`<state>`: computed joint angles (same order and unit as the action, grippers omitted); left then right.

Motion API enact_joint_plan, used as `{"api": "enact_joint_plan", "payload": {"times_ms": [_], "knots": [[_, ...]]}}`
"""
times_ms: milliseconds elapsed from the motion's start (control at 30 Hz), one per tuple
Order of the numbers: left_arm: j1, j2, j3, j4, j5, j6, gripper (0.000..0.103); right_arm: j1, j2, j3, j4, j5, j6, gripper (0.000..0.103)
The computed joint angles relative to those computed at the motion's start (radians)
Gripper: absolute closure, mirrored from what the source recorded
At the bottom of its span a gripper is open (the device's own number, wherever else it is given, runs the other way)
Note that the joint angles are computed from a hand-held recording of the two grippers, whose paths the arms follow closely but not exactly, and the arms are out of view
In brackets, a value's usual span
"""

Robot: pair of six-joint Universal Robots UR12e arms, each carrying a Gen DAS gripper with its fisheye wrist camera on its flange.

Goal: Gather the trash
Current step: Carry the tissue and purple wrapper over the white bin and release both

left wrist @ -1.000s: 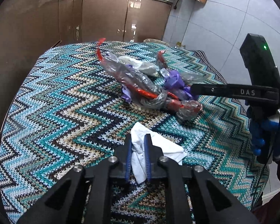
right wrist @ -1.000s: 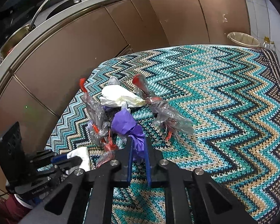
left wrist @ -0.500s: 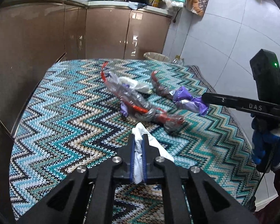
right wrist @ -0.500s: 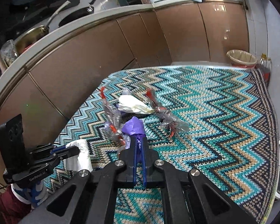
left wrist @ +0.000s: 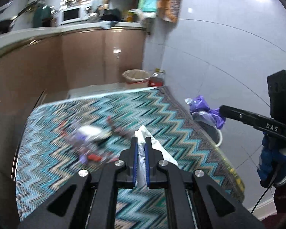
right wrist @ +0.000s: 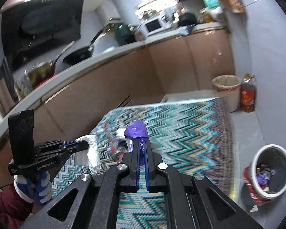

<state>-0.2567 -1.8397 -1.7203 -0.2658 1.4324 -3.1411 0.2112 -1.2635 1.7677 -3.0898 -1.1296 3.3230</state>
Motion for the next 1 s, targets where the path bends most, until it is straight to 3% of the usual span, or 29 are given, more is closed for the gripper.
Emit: {"api": "enact_joint_plan", "payload": {"times_ms": [200,400,667,1000], "knots": [[-0.078,-0.109,0.189,-0.096,-0.019,0.077,0.097,-0.095,-0.067,0.098,-0.084,-0.063,0.061,0.099],[-0.156,-0.272,0.446,-0.257,-0.050,0.145,0.097,-0.194,-0.086,0.154,-0.094,-0.149,0.109,0.099],[-0.248,-0.541,0.851,-0.499,-0.027,0.207,0.097,-0.281,-0.026,0.131,-0.035,-0.210,0.134,0.099],[-0.271,-0.784,1.221,-0.742,-0.041,0.189,0.093,-0.327,0.059,0.074,0.052,-0.219,0.130,0.096]]}}
